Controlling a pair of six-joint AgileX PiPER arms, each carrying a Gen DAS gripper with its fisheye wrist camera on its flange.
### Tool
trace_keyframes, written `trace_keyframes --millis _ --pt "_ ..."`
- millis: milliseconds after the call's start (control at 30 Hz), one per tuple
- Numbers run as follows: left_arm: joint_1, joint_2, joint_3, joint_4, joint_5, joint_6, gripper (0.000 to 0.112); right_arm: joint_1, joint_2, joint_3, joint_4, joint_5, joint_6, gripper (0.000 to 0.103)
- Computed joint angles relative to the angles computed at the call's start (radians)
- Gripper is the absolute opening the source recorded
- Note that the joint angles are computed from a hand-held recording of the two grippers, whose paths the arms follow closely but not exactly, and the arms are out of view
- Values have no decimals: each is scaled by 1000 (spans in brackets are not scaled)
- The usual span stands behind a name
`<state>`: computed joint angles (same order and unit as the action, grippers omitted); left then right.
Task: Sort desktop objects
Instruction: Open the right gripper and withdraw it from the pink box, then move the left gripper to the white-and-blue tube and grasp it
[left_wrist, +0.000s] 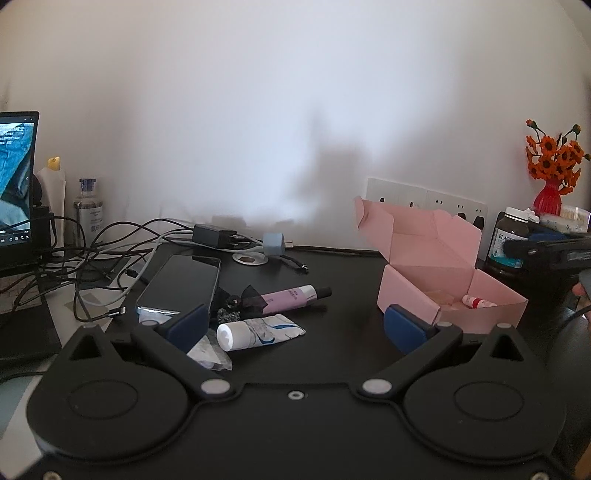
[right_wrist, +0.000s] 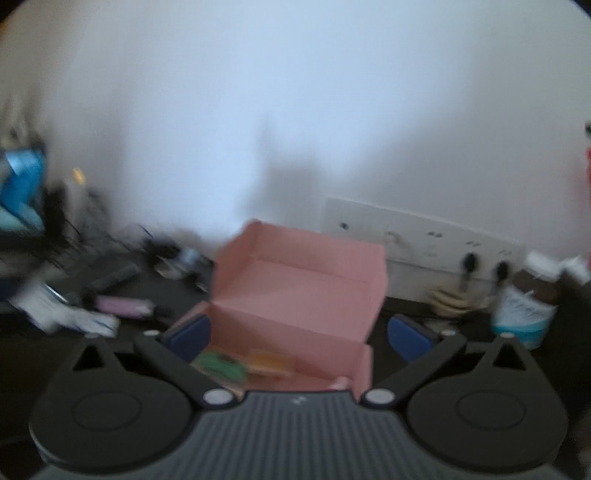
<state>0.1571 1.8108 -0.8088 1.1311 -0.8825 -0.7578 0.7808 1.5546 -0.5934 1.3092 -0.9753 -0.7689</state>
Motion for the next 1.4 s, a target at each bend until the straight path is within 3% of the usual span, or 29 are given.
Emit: trace_keyframes --millis 133,233,467,700,833,1000,1400 --pt "-1 3 -8 18 3 -12 103 -59 -109 168 -176 87 195 102" --pt "-1 5 -14 26 7 -24 103 -53 -146 255 -196 79 237 102" --pt "-8 7 -25 36 26 -41 103 -124 -182 455 -511 60 558 102" --pt "-20 11 -55 76 75 -107 103 -340 -178 514 -863 82 838 102" --pt "-22 14 -66 90 96 -137 103 -373 -182 515 -922 105 871 102" --pt "-34 22 -111 190 129 -218 103 -372 -182 539 -958 69 892 102" --pt "-143 49 -274 385 318 -265 103 -557 -173 588 -1234 -9 1095 102"
